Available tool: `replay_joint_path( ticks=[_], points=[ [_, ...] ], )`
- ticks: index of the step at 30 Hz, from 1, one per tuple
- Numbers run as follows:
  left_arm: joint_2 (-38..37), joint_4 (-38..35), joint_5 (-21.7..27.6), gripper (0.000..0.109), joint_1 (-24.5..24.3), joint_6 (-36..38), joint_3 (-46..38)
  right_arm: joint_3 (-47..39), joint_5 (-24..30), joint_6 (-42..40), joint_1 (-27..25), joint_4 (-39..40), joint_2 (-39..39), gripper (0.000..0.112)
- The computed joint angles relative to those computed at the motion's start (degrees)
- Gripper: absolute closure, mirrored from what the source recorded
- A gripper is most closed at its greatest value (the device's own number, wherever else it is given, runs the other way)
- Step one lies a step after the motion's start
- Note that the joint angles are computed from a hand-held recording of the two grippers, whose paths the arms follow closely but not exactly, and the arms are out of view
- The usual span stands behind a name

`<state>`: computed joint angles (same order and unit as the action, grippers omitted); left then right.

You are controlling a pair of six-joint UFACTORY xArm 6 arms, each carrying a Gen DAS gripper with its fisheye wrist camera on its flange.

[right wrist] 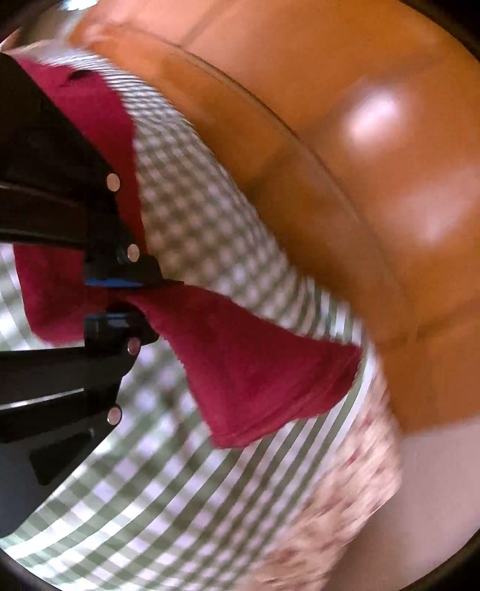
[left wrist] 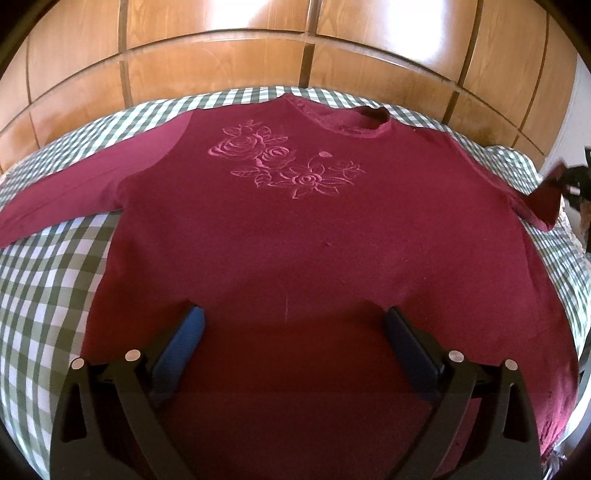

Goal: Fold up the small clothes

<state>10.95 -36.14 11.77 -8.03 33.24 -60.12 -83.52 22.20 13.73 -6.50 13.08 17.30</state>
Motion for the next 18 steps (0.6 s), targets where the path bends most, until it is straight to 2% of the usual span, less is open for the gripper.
replay_joint_path(
  ticks=[5, 12, 14, 15, 16, 18],
  points=[
    [-0.20, -3.28, 0.31, 0.011, -0.02, 2.70, -0.05, -3.31, 2.27, -6.93, 8.25, 0.34, 0.65, 0.104],
    [-0.60, -6.27, 0.68, 0.011, -0.06, 5.23, 0.18, -6.99, 5.70, -17.53, 19.86, 6.04, 3.86, 0.104],
    [-0.54, -6.55, 0.87, 0.011, 0.00, 5.50, 0.04, -7.51, 6.27, -18.75, 21.71, 7.19, 4.70, 0.095],
    [-0.54, -6.62, 1.00, 0.011, 0.03, 5.59, -0.01, -7.34, 6.25, -20.47, 22.37, 9.24, 4.79, 0.073],
    [-0.55, -6.55, 1.14, 0.011, 0.05, 5.53, -0.05, -6.37, 5.35, -21.98, 23.16, 11.13, 4.39, 0.056],
    [-0.46, -5.42, 2.25, 0.011, 0.32, 4.75, -0.48, -4.11, 3.84, -22.07, 23.96, 10.92, 3.00, 0.048]
  ],
)
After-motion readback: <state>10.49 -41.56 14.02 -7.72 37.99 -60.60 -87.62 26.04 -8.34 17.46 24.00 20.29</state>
